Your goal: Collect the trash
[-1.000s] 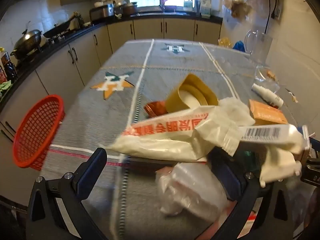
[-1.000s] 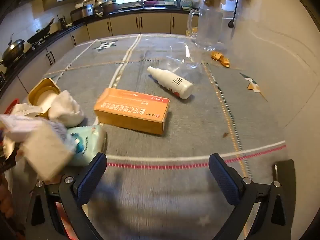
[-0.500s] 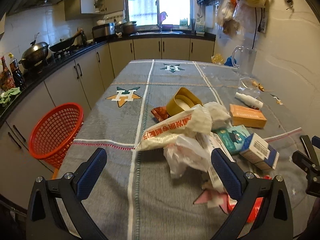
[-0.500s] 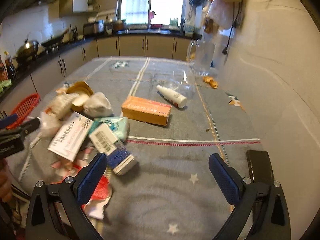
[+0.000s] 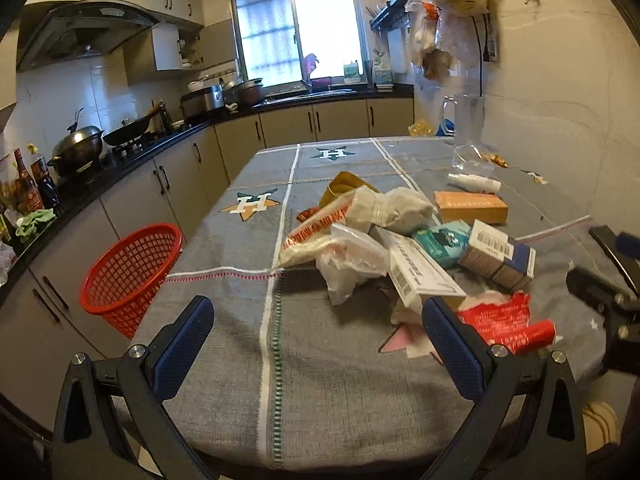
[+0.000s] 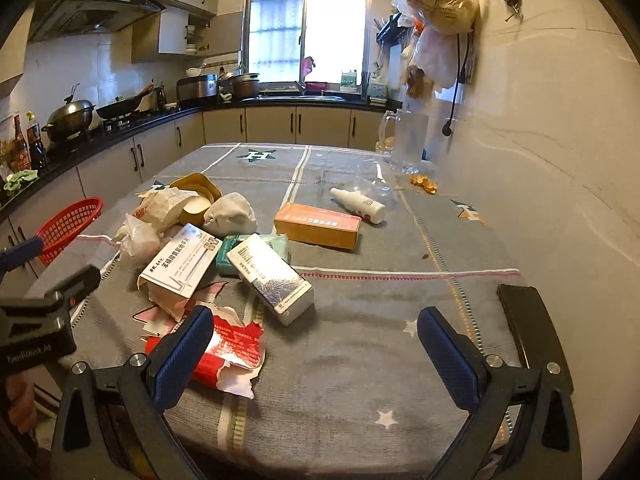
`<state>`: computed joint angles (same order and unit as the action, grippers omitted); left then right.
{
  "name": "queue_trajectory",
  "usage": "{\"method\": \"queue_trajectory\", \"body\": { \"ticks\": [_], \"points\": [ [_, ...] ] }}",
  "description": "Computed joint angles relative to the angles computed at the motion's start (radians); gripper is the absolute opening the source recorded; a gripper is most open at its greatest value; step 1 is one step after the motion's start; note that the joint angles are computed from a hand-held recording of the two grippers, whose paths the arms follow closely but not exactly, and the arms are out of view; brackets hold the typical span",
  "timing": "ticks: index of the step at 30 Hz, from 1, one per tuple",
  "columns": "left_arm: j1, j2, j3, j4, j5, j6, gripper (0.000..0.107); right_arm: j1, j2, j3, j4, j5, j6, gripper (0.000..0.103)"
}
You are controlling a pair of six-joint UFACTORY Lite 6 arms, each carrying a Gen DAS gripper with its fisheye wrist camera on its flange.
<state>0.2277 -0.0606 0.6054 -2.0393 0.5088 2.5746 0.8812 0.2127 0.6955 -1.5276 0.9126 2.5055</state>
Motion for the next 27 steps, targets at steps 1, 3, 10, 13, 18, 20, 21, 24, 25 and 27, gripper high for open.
{"method": "queue_trajectory", "body": {
  "ticks": [1,3,10,13,18,20,21,24,25,27],
  "points": [
    [0.002,0.002,-0.007,0.000,0.005,0.011,0.103,0.002,-0.002,-0.005,-0.003,0.000,0.005,0.103],
    [0.001,0.003,-0.017,-0.018,0.004,0.039,0.103,0.002,0.005,-0.003,0.002,-0.001,-0.003,0.103],
    [0.006,0.019,-0.012,-0.017,0.004,0.046,0.103,-0.005,0.029,0.011,0.010,-0.014,-0.013,0.103],
    [0.011,0.021,-0.013,-0.009,0.009,0.042,0.103,-0.004,0.036,0.017,0.009,-0.015,-0.012,0.103],
    [0.012,0.028,-0.010,-0.007,0.008,0.038,0.103,-0.011,0.044,0.024,0.009,-0.027,-0.017,0.103],
    [0.014,0.031,-0.008,-0.005,0.009,0.036,0.103,-0.011,0.044,0.024,0.008,-0.026,-0.017,0.103],
    [0.014,0.033,-0.006,-0.002,0.009,0.033,0.103,-0.011,0.044,0.024,0.008,-0.026,-0.017,0.103],
    [0.015,0.037,-0.001,0.003,0.008,0.029,0.103,-0.011,0.045,0.024,0.007,-0.027,-0.017,0.103],
    [0.015,0.037,-0.001,0.004,0.008,0.029,0.103,-0.012,0.047,0.026,0.008,-0.029,-0.018,0.103],
    [0.014,0.036,-0.002,0.001,0.007,0.032,0.103,-0.016,0.050,0.027,0.005,-0.034,-0.020,0.103]
  ]
}}
